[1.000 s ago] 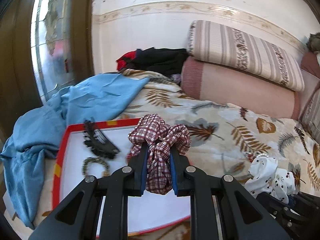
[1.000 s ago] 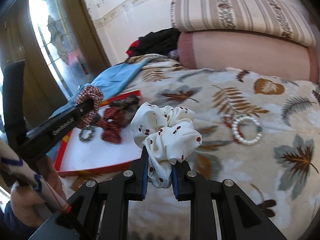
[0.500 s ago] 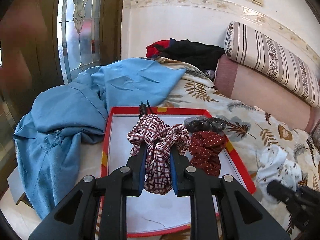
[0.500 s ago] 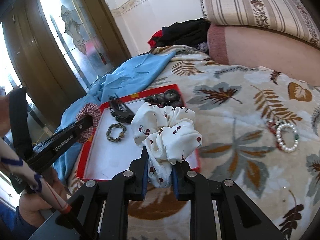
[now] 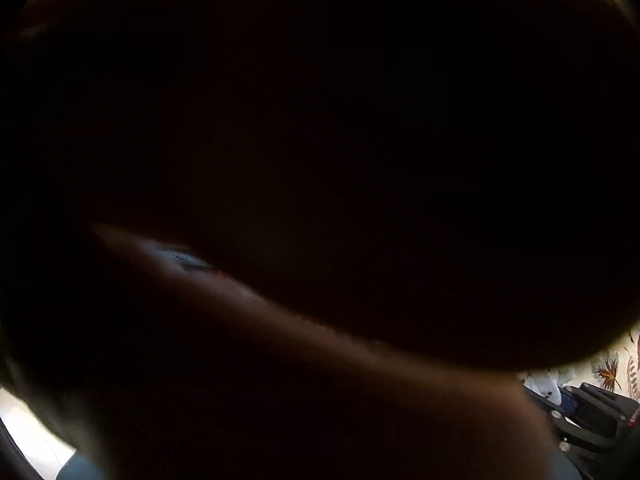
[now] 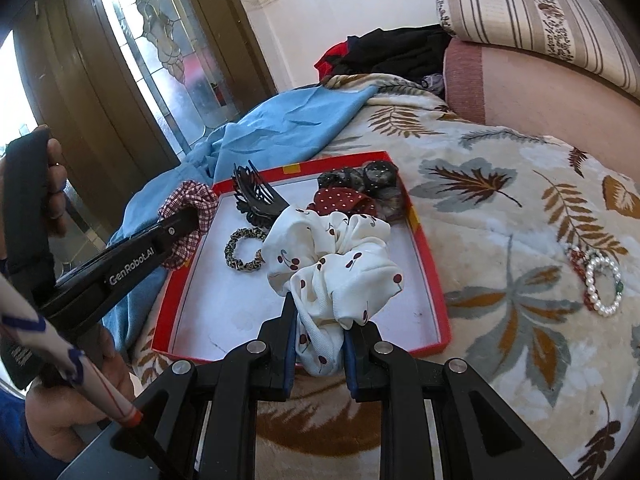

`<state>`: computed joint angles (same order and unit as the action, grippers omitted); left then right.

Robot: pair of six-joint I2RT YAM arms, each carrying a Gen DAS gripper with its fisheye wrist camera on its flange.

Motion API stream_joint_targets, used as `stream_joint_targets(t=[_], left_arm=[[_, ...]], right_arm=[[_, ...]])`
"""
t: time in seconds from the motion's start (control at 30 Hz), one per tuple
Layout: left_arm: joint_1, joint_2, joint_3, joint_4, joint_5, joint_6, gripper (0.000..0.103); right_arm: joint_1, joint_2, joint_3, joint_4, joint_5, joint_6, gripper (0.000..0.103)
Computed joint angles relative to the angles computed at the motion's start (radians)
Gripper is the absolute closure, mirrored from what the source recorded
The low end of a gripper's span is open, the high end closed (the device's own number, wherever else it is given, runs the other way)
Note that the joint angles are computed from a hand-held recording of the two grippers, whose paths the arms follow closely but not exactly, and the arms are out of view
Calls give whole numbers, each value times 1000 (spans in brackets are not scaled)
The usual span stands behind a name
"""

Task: Organize jewelry
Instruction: 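Lower both scrunchies into the box and open both grippers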

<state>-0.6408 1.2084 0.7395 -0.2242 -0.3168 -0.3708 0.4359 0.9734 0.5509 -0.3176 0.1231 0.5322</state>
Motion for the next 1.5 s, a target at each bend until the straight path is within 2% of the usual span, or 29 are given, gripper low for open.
stream_joint_targets(t=[0.7,1.1,1.27,1.3,1.4,1.5], left_arm=[[11,8,-15,-22,-9,-10,84],[80,36,-18,-50,83,-26,84],[93,37,-21,-50,85,-16,84],[53,84,2,-35,54,-43,84],[48,145,44,-22,45,-46,84],[49,155,43,-24,39,-47,84]], right_arm=[[-46,229,33,139,-66,-21,82],[-70,349,54,202,-98,-18,80],[-67,370,62,210,-100,-24,80],[-65,371,62,212,-96,-24,80],[-61,381,66,214,-91,-26,80],[-68,397,73,218,-93,-31,80]])
